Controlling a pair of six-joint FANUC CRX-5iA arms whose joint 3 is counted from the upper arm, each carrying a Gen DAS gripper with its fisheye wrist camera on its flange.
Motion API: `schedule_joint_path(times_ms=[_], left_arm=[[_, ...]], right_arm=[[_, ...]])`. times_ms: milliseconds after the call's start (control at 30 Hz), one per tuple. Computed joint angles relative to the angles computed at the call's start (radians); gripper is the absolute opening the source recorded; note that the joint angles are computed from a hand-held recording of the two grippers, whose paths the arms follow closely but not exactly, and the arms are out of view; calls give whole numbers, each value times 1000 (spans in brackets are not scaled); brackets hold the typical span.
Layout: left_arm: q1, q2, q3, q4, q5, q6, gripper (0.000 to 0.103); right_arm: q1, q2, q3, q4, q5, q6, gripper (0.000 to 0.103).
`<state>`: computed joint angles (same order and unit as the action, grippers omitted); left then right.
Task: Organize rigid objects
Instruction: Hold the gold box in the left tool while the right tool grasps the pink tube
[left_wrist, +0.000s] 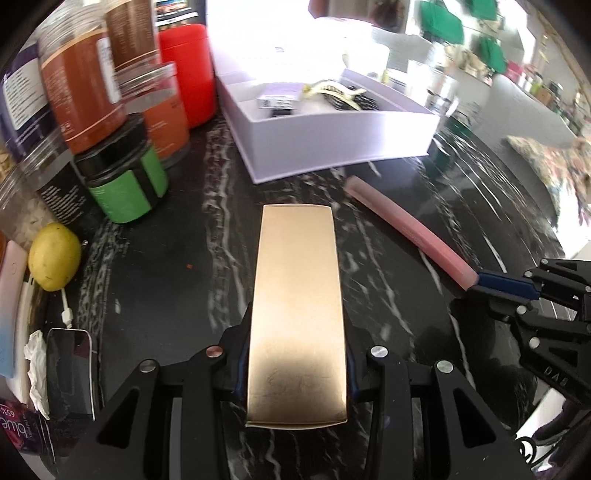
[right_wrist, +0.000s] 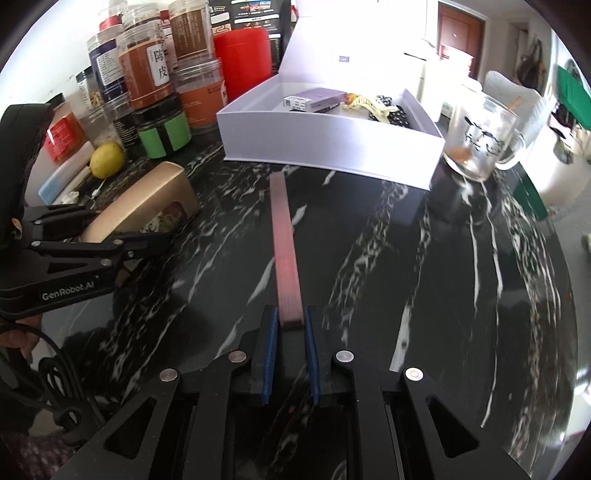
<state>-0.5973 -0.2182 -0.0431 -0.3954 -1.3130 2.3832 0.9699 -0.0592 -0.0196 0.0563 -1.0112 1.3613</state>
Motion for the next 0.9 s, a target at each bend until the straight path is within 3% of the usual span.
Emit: schedule_joint_path(times_ms=[233,300,333,533,900], left_arm=[[-11,11,13,-9,-13,16,38],[-12,15,17,-14,-17,19,38],[-14,18,20,-18,-20,22,38],[-7,20,22,-15,-23,21,39],[-5,27,29,-28,-24,31,39]], right_arm=[[-2,-6,-13,19,34,-56,19],[-2,0,-15,50,54,-86,42],[-7,3,-11,45,64,-78,45],[-32,70,66,-19,45,-8,46],[8,105,61,63,99,-94,50]])
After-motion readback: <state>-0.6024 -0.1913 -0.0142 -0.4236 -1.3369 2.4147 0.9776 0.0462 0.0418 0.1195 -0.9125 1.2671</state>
